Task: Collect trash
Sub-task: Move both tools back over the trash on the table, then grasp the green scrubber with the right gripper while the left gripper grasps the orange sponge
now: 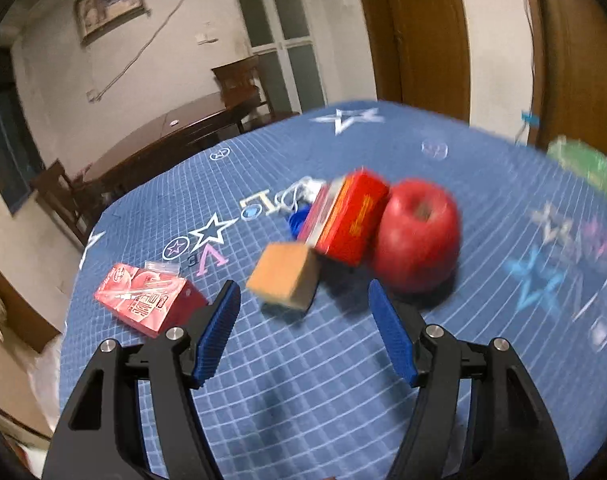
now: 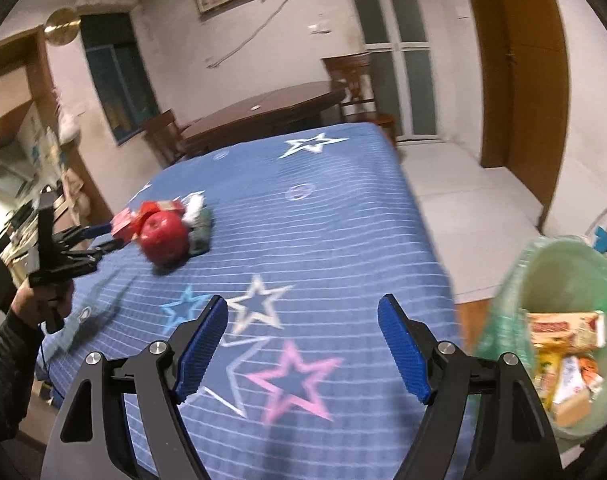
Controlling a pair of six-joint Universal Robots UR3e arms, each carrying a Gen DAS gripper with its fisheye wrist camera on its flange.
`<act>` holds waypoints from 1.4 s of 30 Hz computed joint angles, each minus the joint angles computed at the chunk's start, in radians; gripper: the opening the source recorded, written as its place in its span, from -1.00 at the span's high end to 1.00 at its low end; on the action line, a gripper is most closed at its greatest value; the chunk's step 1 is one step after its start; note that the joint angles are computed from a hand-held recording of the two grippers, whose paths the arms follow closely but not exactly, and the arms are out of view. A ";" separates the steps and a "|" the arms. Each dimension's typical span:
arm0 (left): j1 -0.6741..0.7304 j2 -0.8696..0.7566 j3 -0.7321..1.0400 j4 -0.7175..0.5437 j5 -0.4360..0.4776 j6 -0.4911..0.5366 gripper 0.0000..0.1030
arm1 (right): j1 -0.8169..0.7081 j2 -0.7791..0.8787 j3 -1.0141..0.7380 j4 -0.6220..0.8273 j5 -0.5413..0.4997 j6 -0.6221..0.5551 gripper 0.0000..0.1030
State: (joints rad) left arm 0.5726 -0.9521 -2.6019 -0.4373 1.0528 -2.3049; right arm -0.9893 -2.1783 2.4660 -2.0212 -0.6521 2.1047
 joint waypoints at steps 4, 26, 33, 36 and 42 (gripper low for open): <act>-0.005 -0.089 0.022 0.018 -0.049 0.062 -0.06 | 0.145 0.085 0.025 -0.248 -0.037 0.177 -0.51; 0.135 -0.160 0.116 -0.216 -0.199 0.056 0.08 | 0.820 1.201 -1.014 -0.413 -0.169 0.793 0.28; 0.180 -0.110 0.124 -0.330 -0.213 0.123 0.08 | 0.894 1.522 -1.567 -0.078 -0.144 0.862 0.29; 0.191 -0.112 0.133 -0.366 -0.220 0.138 0.08 | 0.923 1.618 -1.731 -0.005 -0.179 0.870 0.32; 0.083 -0.298 0.142 -0.098 -0.130 0.047 -0.20 | 0.955 1.641 -1.706 -0.127 -0.197 0.927 0.63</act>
State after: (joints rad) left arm 0.6558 -1.2501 -2.4603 -0.5352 0.9229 -2.2581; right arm -0.0339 -0.5371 0.7599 -2.1482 -0.8495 3.0320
